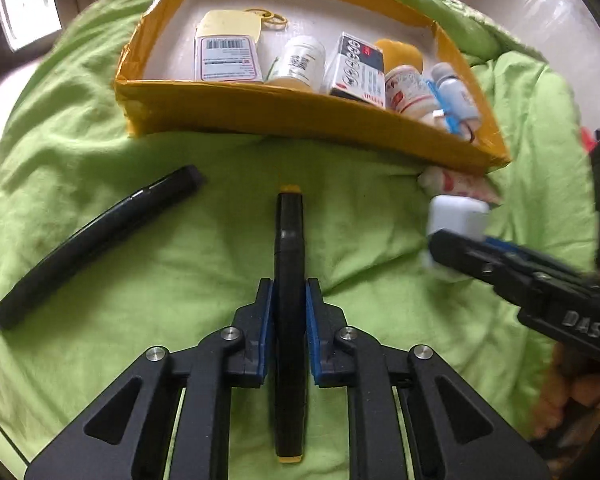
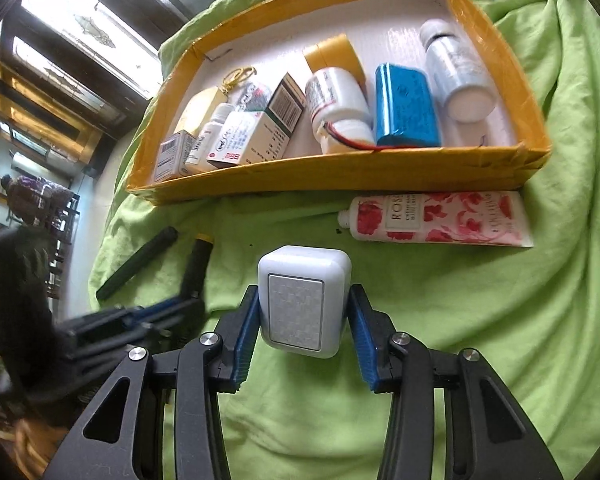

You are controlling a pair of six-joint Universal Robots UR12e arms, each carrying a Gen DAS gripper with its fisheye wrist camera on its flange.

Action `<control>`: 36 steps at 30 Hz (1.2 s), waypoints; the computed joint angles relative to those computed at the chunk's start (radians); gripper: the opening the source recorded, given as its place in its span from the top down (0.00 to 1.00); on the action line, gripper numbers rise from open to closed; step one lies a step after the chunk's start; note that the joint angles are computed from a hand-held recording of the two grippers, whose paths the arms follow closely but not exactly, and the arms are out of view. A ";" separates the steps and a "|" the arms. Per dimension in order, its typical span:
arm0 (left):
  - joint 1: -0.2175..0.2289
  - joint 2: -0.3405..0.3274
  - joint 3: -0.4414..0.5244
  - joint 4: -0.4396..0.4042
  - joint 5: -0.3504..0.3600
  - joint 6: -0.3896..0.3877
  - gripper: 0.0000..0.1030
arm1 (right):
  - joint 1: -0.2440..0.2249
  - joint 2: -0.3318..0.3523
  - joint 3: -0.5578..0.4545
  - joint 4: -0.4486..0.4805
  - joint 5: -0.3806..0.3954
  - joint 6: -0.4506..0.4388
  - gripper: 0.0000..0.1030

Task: Organize rigid objects
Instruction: 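Grasp the black marker with the left gripper while the right grasps the white plug adapter, then lift the black marker left and white adapter right off the duvet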

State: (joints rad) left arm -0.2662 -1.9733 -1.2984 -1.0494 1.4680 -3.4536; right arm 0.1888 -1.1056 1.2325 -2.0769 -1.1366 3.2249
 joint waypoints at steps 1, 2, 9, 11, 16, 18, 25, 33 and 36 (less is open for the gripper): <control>-0.005 0.000 0.001 0.000 0.014 0.001 0.88 | 0.002 -0.006 0.006 -0.007 -0.020 -0.009 0.62; -0.008 -0.001 0.004 -0.004 0.020 0.006 0.88 | 0.005 -0.011 0.010 -0.010 -0.044 -0.019 0.62; -0.016 0.019 -0.026 0.012 0.037 -0.021 0.88 | 0.019 0.002 0.000 0.030 -0.103 -0.036 0.62; -0.015 0.031 -0.044 0.027 0.040 -0.023 0.88 | 0.019 -0.001 0.003 0.024 -0.107 -0.040 0.62; -0.012 0.045 -0.066 0.046 0.034 -0.025 0.88 | 0.004 -0.018 0.024 -0.004 -0.042 -0.016 0.62; -0.010 0.043 -0.064 0.034 0.026 -0.026 0.88 | 0.001 -0.024 0.029 -0.022 -0.018 -0.021 0.62; -0.014 0.027 -0.050 0.027 0.031 -0.039 0.88 | -0.005 -0.045 0.054 -0.036 0.031 -0.027 0.62; -0.021 0.035 -0.068 0.054 0.063 -0.051 0.88 | -0.010 -0.066 0.085 -0.060 0.046 -0.026 0.62; -0.025 0.044 -0.080 0.077 0.069 -0.064 0.88 | -0.013 -0.066 0.085 -0.064 0.058 -0.020 0.62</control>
